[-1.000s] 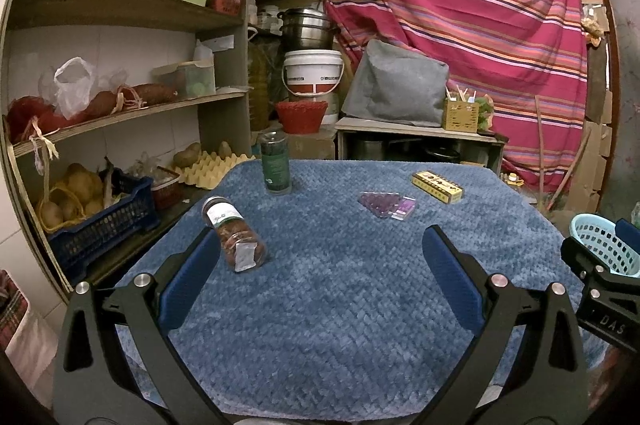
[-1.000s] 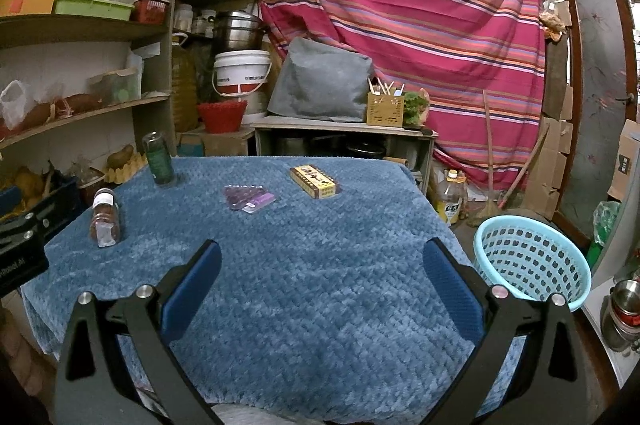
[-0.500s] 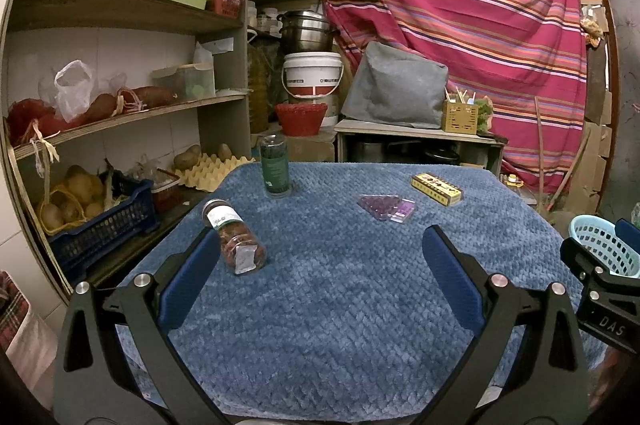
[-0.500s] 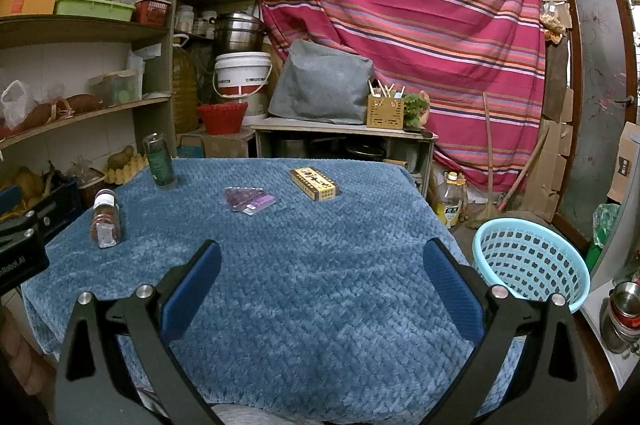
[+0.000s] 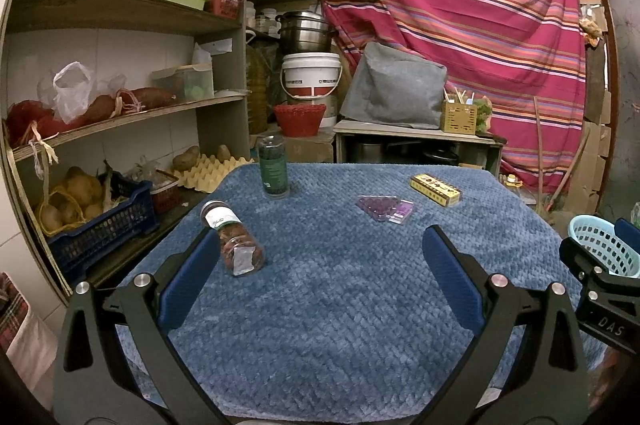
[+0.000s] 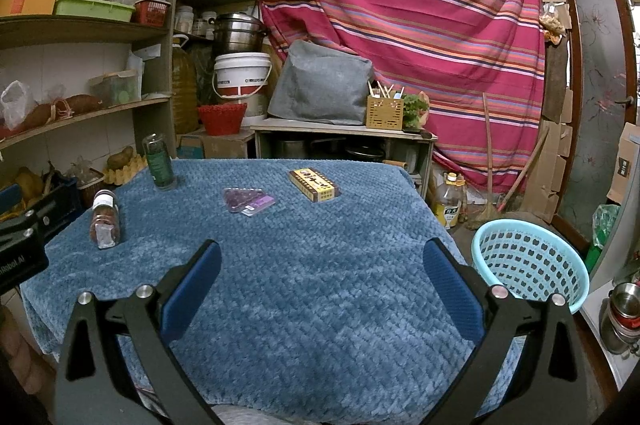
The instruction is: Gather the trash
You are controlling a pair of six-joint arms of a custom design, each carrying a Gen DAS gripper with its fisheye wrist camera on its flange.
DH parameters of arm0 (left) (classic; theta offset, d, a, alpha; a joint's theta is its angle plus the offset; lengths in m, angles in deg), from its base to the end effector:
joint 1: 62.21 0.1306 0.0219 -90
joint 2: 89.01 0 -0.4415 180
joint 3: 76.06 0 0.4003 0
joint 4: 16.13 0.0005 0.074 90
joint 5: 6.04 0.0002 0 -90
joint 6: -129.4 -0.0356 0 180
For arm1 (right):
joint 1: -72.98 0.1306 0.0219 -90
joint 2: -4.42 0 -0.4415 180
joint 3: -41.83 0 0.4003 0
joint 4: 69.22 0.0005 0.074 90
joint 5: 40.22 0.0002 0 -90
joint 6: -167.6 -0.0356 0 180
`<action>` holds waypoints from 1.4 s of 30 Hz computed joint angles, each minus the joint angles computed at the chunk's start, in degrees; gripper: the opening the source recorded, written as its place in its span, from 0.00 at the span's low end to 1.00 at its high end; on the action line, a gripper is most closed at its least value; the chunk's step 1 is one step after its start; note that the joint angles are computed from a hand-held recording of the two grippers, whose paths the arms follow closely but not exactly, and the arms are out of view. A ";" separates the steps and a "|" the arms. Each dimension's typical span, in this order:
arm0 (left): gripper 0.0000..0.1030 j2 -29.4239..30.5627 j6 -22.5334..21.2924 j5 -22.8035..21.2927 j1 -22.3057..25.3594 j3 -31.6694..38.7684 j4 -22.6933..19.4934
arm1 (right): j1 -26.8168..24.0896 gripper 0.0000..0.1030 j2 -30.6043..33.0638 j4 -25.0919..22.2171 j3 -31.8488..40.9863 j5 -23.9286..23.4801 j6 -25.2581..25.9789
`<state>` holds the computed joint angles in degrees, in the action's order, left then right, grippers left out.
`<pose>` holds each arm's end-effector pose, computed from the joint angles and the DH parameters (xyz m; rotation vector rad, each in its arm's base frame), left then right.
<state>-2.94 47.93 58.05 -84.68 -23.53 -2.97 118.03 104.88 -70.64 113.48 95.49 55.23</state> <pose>0.3981 -0.1484 0.3128 -0.0698 1.8887 0.0669 0.3986 0.3625 0.3219 0.0767 1.9290 -0.0594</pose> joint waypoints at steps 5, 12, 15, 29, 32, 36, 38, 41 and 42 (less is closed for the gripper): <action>0.95 0.01 0.01 0.08 0.02 -0.05 0.12 | -0.08 0.96 -0.07 -0.09 -0.04 -0.07 0.06; 0.95 0.02 -0.08 0.12 0.04 -0.09 0.26 | -0.15 0.96 -0.43 -0.39 -0.12 -0.04 0.14; 0.95 0.02 -0.05 0.06 0.01 -0.11 0.25 | -0.23 0.96 -0.58 -0.25 -0.25 -0.08 0.24; 0.95 -0.02 -0.03 0.20 0.08 0.17 -0.08 | -0.54 0.96 -0.99 0.12 -0.73 -0.33 0.51; 0.95 -0.04 -0.05 0.15 0.06 0.58 -0.49 | -0.50 0.96 -0.93 0.40 -0.75 0.00 0.89; 0.95 -0.02 -0.09 0.25 0.08 0.37 -0.18 | -0.62 0.96 -1.05 0.16 -0.77 -0.06 0.90; 0.95 -0.10 -0.31 0.24 0.04 0.47 -0.17 | -0.47 0.96 -0.97 0.31 -0.74 0.06 0.84; 0.95 -0.16 -0.46 0.19 -0.07 0.71 -0.31 | -0.45 0.96 -0.94 0.27 -0.70 0.07 0.86; 0.95 -0.17 -0.42 0.13 -0.12 0.68 -0.32 | -0.49 0.96 -0.98 0.32 -0.73 0.03 0.96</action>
